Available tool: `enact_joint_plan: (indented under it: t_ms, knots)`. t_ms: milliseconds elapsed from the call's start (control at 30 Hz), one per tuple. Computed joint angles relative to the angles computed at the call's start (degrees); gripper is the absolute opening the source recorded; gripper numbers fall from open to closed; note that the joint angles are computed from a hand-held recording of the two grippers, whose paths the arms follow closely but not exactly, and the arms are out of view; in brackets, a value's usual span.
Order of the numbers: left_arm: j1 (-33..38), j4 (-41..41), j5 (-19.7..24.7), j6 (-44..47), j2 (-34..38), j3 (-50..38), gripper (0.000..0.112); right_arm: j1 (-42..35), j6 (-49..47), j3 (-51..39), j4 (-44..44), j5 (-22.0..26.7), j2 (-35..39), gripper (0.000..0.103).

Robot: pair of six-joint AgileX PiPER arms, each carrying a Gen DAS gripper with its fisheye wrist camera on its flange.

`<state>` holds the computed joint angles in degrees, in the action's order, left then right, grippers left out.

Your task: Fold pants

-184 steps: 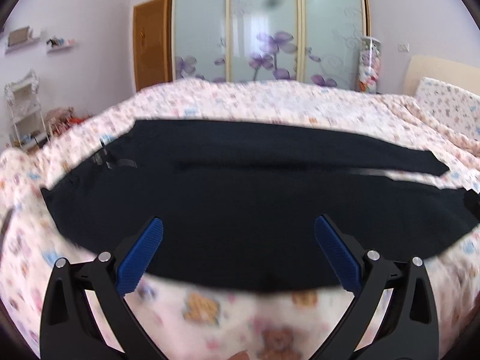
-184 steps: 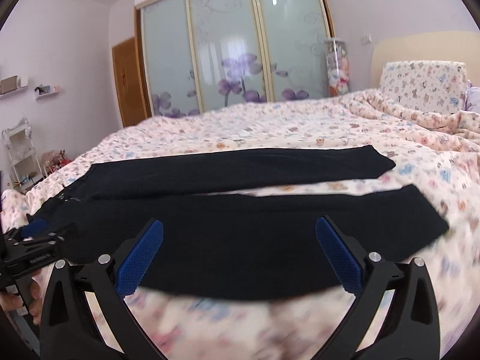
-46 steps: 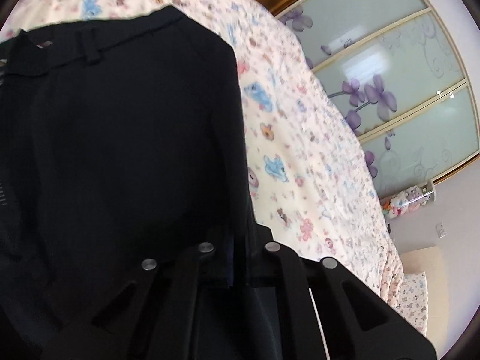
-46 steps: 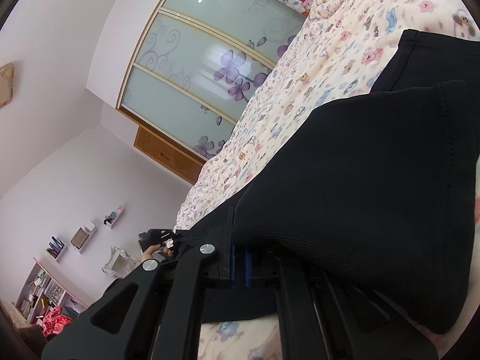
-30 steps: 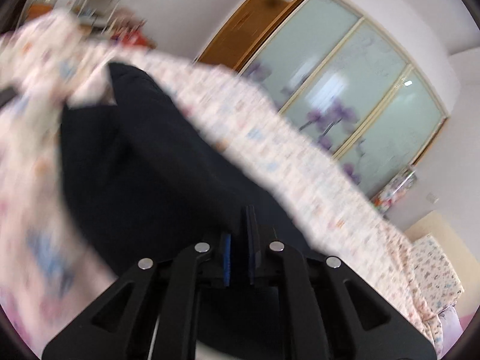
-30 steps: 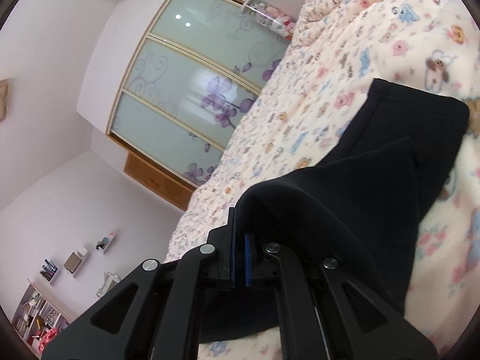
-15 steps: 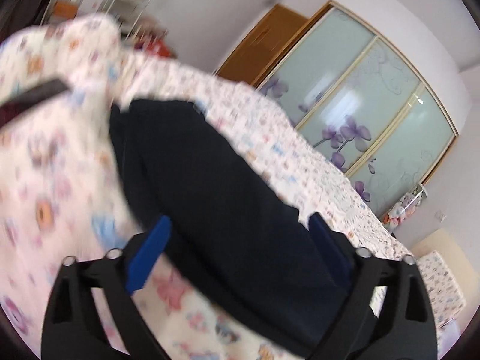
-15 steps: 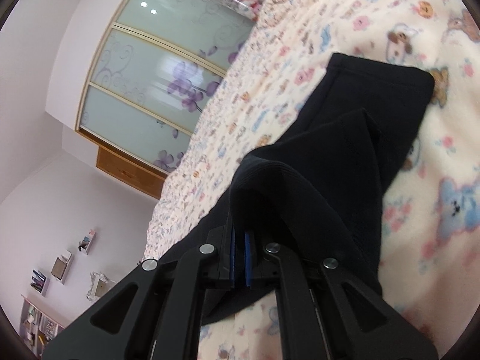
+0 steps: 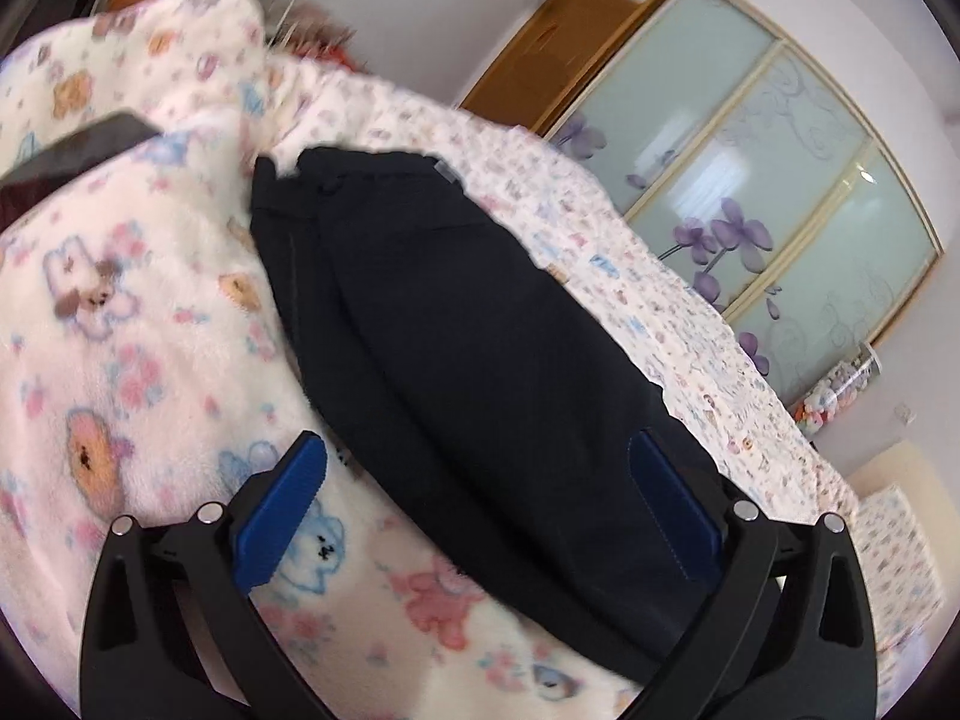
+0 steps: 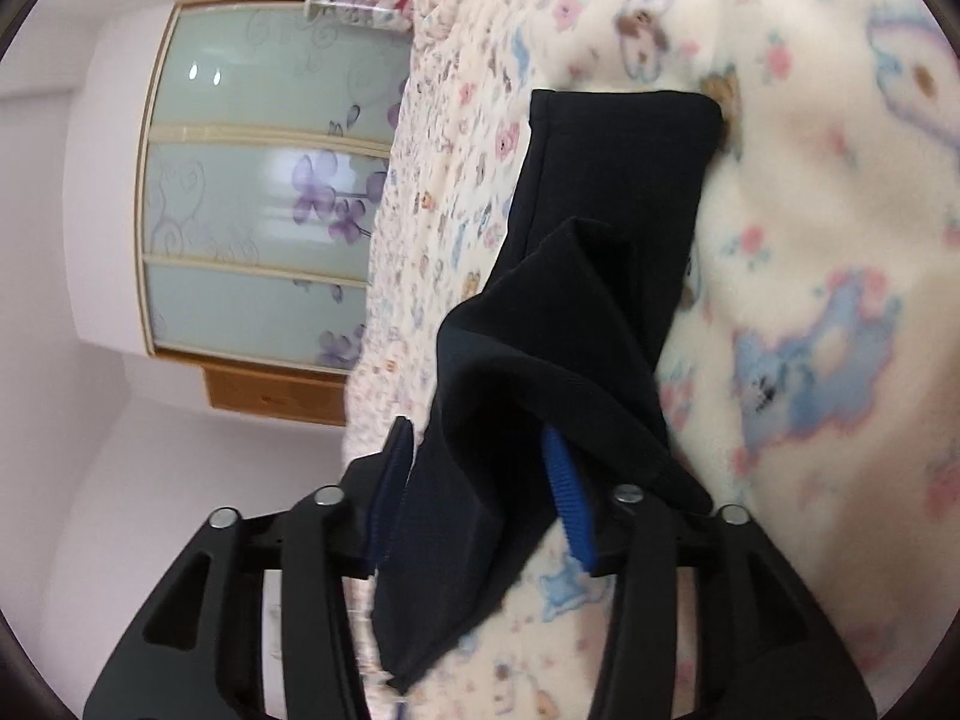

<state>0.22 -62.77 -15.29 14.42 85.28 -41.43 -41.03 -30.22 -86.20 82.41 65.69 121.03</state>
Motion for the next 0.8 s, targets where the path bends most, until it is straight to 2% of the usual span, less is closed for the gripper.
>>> enact_joint_plan:
  t_ms: [67, 133, 200, 267, 333, 400, 467, 533, 633, 767, 800]
  knots:
    - [-1.98, 5.77, -3.89, -4.70, 0.40, 1.57, 0.101, 0.18, 4.14, -1.90, -1.34, 0.03, 1.09, 0.049]
    - [-2.37, 5.94, -4.31, -4.61, 0.47, 1.65, 0.101, 0.30, 7.61, -3.50, -2.15, -0.69, 1.77, 0.049]
    - [-1.54, 10.40, -3.66, -9.16, 0.36, 2.09, 0.101, 1.43, 13.83, -7.22, -6.20, -4.40, 2.50, 0.044]
    - [-0.55, 16.83, -3.49, -15.90, 0.10, 3.04, 0.101, 3.76, 15.33, -11.77, -13.40, -9.56, 2.34, 0.011]
    - [-0.23, 18.73, -3.25, -17.79, -0.12, 3.27, 0.101, 5.42, 7.68, -13.97, -14.46, -12.30, 0.17, 0.008]
    - [-0.17, 20.68, -3.50, -19.64, -0.31, 3.70, 0.101, 6.27, -3.78, -13.80, -8.62, -14.18, -4.08, 0.006]
    - [-0.08, 22.21, -3.55, -21.04, -0.40, 3.98, 0.101, 7.67, -12.01, -11.05, -7.97, -21.01, -8.48, 0.006]
    - [0.18, 24.12, -3.52, -22.83, -0.44, 4.21, 0.101, 8.65, -11.06, -9.62, -12.69, -26.22, -7.03, 0.006]
    - [0.86, 28.23, -3.44, -26.86, -0.62, 4.66, 0.101, 7.32, 0.13, -7.85, -20.75, -24.71, -1.37, 0.006]
    - [0.88, 28.28, -3.10, -26.58, -0.38, 4.42, 0.101, 6.00, -6.62, 0.61, -16.26, -25.19, -4.89, 0.006]
    - [0.85, 28.10, -3.14, -26.39, -0.32, 4.38, 0.101, 5.81, -5.68, 0.73, -17.11, -24.33, -5.37, 0.006]
